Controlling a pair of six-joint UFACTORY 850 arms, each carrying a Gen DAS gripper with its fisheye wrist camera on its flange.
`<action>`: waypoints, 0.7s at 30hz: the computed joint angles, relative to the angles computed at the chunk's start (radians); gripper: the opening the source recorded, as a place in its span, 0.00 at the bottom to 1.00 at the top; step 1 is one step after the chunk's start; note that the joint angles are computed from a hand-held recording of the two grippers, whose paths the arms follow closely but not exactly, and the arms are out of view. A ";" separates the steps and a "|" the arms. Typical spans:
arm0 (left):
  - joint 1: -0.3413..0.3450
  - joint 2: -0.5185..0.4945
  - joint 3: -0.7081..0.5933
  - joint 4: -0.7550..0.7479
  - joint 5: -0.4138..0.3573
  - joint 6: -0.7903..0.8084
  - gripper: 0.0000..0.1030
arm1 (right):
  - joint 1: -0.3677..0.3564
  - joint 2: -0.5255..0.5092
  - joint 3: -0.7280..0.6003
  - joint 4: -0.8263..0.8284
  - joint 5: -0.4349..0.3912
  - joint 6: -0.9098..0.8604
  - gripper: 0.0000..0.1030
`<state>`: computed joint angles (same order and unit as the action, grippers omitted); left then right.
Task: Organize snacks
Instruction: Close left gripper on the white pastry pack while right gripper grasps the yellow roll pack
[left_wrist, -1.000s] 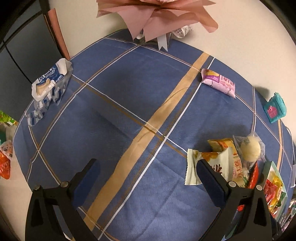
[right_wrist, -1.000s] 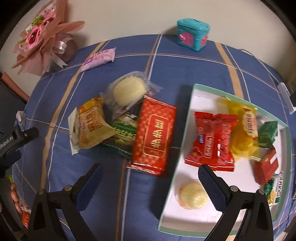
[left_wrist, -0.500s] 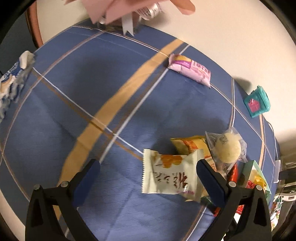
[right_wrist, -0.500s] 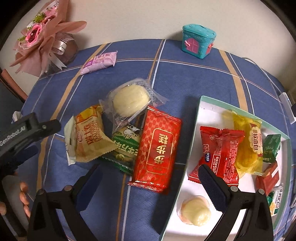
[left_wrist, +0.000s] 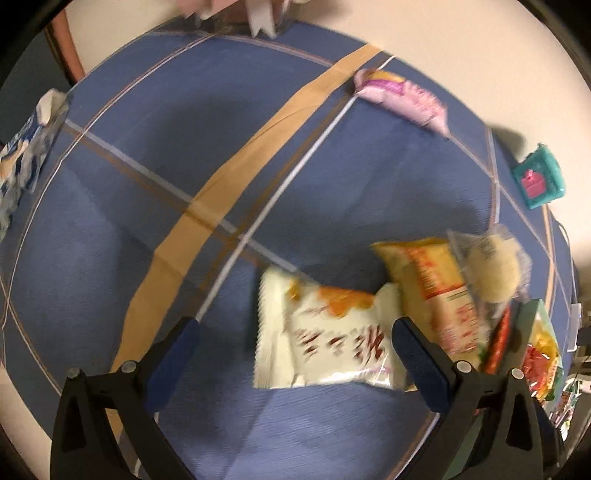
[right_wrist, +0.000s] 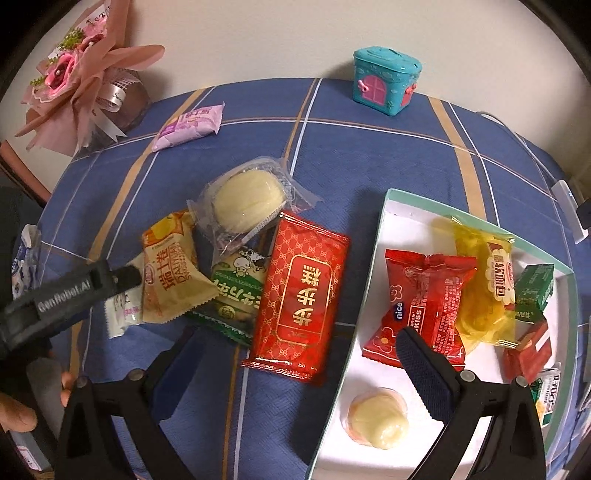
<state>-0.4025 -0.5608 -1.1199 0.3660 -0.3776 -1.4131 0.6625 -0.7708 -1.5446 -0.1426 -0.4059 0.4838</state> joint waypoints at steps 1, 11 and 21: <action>0.004 -0.001 0.004 -0.016 -0.001 0.010 1.00 | 0.000 0.000 0.000 0.000 0.000 0.000 1.00; 0.021 0.025 0.039 0.066 -0.042 -0.097 1.00 | -0.003 -0.001 0.000 0.006 -0.006 -0.006 1.00; 0.002 -0.068 -0.073 -0.090 0.007 0.166 1.00 | 0.000 -0.001 0.001 -0.017 -0.008 0.011 1.00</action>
